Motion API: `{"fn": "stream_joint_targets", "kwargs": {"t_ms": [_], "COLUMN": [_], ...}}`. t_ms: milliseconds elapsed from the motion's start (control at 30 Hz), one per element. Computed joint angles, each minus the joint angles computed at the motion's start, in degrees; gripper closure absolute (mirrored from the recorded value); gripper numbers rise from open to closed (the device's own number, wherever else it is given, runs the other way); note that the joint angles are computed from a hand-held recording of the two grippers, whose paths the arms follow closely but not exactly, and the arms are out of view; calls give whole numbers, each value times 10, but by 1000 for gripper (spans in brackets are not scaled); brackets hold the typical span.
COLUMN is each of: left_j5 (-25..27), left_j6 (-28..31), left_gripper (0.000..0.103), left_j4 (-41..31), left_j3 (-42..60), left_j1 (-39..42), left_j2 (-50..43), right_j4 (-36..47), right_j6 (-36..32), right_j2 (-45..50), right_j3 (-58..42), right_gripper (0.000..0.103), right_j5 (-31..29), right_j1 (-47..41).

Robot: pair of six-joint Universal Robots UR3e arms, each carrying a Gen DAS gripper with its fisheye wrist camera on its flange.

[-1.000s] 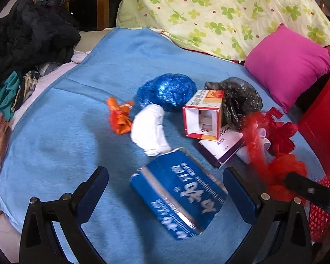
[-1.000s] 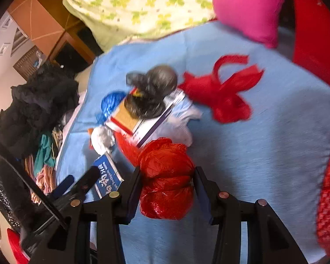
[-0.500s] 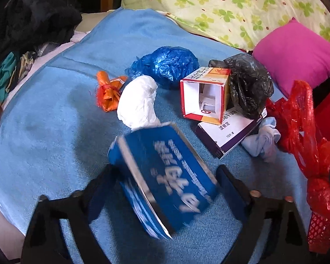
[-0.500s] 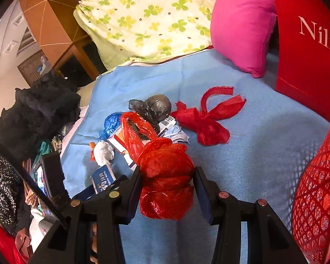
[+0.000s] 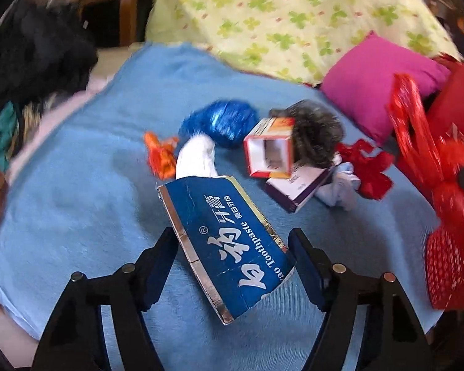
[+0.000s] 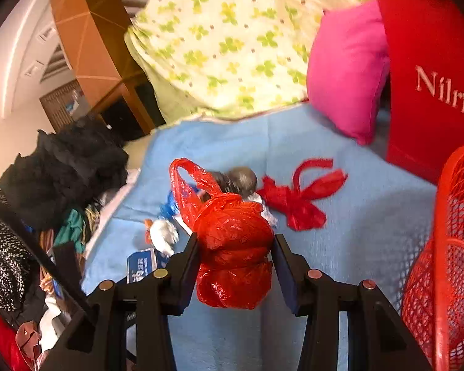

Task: Collect trash
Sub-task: 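Drop the red bag in the basket with right tool while left drops the box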

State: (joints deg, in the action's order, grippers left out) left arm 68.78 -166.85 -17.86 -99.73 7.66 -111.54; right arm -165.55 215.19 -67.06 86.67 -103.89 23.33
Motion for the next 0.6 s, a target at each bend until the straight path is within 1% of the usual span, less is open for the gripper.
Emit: {"fn": "stream_joint_targets", "kwargs": {"t_ms": [133, 233, 300, 433, 533, 600], "left_j5": [-37, -75, -114, -175, -190, -187], "left_j6": [45, 68, 82, 87, 74, 62], "left_gripper": [28, 28, 28, 28, 28, 28], "left_j4": [97, 116, 105, 64, 32, 20], "left_j3": [-94, -124, -139, -136, -95, -51], "left_j1": [15, 14, 8, -34, -88, -138], "left_j2": [61, 99, 131, 184, 191, 177], "right_j4": [-49, -96, -123, -166, -180, -180], "right_j6": [-16, -15, -6, 49, 83, 102], "right_j2": [-32, -80, -118, -222, -307, -370], "right_j3": [39, 101, 151, 282, 374, 432], "right_gripper": [54, 54, 54, 54, 54, 54], "right_j5": [-45, -86, -109, -138, -145, -128], "right_j1": [18, 25, 25, 4, -28, -65]}}
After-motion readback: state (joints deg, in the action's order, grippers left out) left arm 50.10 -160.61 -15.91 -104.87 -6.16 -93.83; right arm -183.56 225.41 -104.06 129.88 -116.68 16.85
